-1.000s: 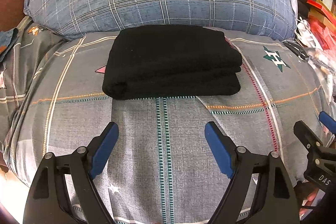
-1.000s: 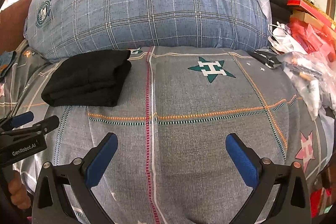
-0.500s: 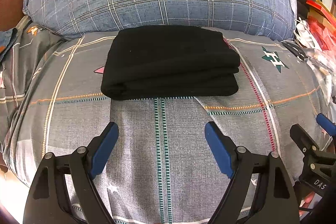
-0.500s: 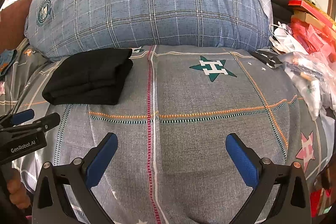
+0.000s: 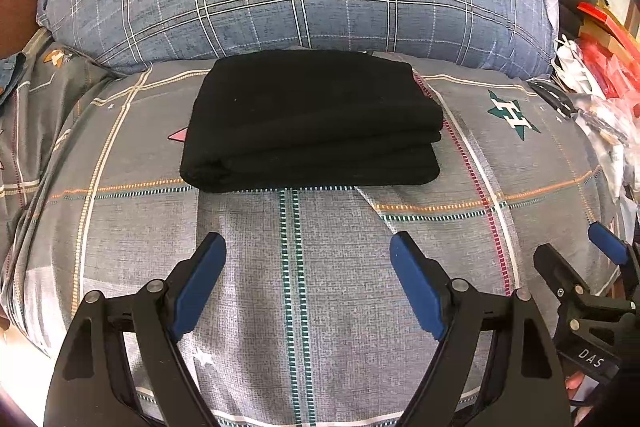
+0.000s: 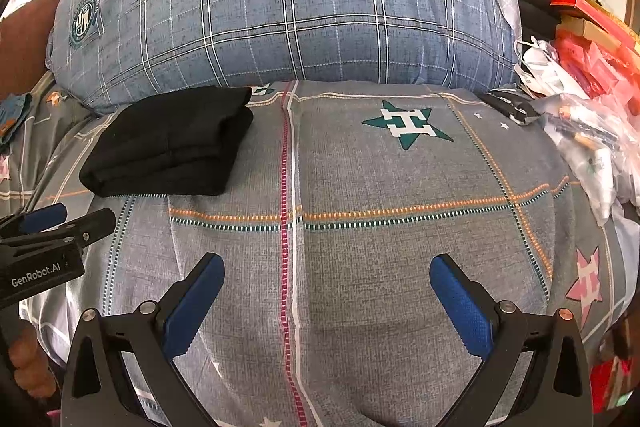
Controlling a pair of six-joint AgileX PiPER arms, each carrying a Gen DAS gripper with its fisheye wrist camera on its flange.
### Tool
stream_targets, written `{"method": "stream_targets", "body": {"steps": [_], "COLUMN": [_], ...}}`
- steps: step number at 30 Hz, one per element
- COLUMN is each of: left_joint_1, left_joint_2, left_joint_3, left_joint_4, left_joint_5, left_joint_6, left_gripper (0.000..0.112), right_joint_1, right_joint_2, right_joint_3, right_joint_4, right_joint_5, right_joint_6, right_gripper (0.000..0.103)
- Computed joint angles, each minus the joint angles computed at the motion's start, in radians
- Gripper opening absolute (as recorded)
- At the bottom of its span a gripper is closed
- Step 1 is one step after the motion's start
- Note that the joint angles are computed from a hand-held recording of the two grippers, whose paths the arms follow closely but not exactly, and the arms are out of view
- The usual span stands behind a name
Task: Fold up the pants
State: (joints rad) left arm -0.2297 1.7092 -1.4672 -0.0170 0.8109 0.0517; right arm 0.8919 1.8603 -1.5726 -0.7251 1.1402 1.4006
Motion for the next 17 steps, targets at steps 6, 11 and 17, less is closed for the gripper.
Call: {"method": "stream_targets", "body": {"steps": [6,11,17], "left_joint_1": [0.003,0.004,-0.007], "left_joint_2": [-0.025,-0.018,-0.001], "left_joint_3": [0.021,0.005,-0.011], "left_joint_4": [-0.013,-0.017,0.025], "left_joint_5": [-0.039,-0.023,-0.004], "left_joint_6": [0.004,0.001,-0.033], "left_gripper": [0.085,0.085,0.085], "right_joint_1": [-0.002,-0.003,-0.003], "right_joint_2": [0.000,0.001,0.001], "right_joint_3": [0.000,-0.001,0.000], "right_joint_4": [0.005,0.006,0.005], "right_joint_5": [-0.003,-0.003,-0.001], "right_joint_6": [-0.004,-0.007,-0.008], "right_gripper": [0.103,0.103,0.103]}}
